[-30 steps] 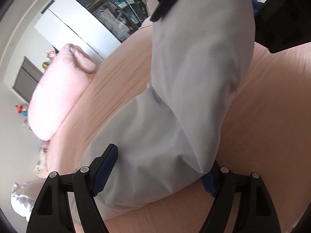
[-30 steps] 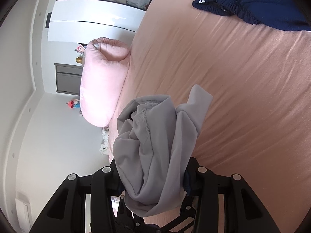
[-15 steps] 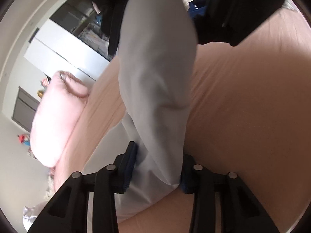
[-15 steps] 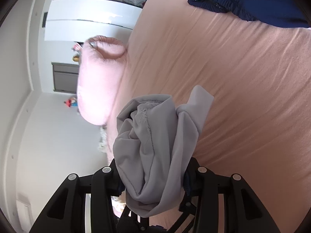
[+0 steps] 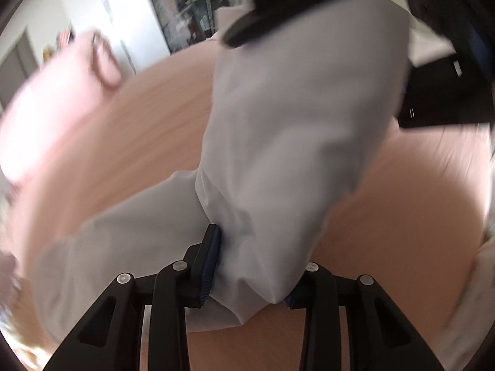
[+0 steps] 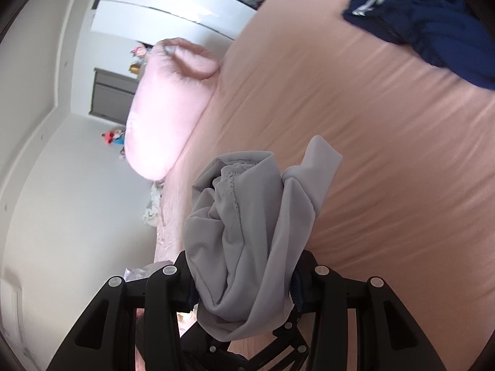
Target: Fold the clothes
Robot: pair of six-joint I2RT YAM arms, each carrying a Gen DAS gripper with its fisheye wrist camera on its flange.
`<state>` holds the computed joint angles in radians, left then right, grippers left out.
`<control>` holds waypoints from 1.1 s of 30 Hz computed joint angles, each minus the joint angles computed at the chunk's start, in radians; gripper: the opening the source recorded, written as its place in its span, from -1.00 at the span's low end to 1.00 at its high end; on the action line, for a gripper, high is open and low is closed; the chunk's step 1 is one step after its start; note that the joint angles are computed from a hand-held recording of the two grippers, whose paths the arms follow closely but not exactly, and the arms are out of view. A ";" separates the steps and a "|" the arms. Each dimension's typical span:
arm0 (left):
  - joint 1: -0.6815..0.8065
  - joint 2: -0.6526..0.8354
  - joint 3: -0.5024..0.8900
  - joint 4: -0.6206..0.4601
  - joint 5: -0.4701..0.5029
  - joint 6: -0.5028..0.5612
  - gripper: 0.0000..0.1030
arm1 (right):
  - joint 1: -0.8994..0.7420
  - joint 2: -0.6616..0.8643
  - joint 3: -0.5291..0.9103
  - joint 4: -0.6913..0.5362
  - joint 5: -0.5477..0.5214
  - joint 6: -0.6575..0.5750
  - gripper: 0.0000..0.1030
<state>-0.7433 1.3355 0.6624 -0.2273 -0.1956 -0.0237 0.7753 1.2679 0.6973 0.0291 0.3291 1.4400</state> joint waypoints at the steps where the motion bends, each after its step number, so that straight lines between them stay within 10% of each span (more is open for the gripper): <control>1: 0.024 -0.011 0.004 -0.012 0.040 -0.014 -0.40 | 0.003 0.006 0.008 0.006 0.004 -0.014 -0.16; 12: 0.167 -0.086 0.006 -0.083 0.295 -0.102 -0.38 | 0.037 0.136 0.172 -0.006 0.018 -0.154 -0.16; 21: 0.520 -0.079 0.177 -0.438 0.795 -0.122 0.12 | 0.056 0.147 0.216 -0.050 0.057 -0.184 -0.15; 33: 0.683 0.044 0.467 -0.768 0.834 0.075 0.20 | 0.085 0.197 0.323 -0.181 0.094 -0.249 -0.15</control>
